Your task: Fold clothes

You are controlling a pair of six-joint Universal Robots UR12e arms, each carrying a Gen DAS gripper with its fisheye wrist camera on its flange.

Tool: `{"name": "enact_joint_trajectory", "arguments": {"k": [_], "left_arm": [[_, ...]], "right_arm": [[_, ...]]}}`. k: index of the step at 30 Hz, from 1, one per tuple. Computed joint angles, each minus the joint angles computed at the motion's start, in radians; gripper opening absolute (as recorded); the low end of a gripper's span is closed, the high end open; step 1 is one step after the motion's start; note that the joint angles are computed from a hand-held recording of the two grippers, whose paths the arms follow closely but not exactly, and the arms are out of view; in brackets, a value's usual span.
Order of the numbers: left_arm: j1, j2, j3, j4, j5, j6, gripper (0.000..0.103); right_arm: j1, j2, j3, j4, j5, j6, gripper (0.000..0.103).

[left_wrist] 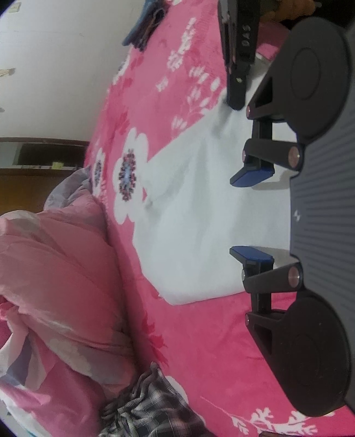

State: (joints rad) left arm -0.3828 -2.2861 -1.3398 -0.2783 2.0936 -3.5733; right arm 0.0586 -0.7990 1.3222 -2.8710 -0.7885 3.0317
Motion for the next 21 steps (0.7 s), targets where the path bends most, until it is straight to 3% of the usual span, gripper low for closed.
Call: {"name": "enact_joint_trajectory", "arguments": {"k": [11, 21], "left_arm": [[-0.013, -0.013, -0.012, 0.026, 0.002, -0.012, 0.048], [-0.013, -0.019, -0.028, 0.074, -0.011, 0.002, 0.048]], "right_arm": [[0.019, -0.036, -0.006, 0.074, -0.097, -0.087, 0.003], [0.031, -0.056, -0.022, 0.035, -0.088, -0.115, 0.003]]}}
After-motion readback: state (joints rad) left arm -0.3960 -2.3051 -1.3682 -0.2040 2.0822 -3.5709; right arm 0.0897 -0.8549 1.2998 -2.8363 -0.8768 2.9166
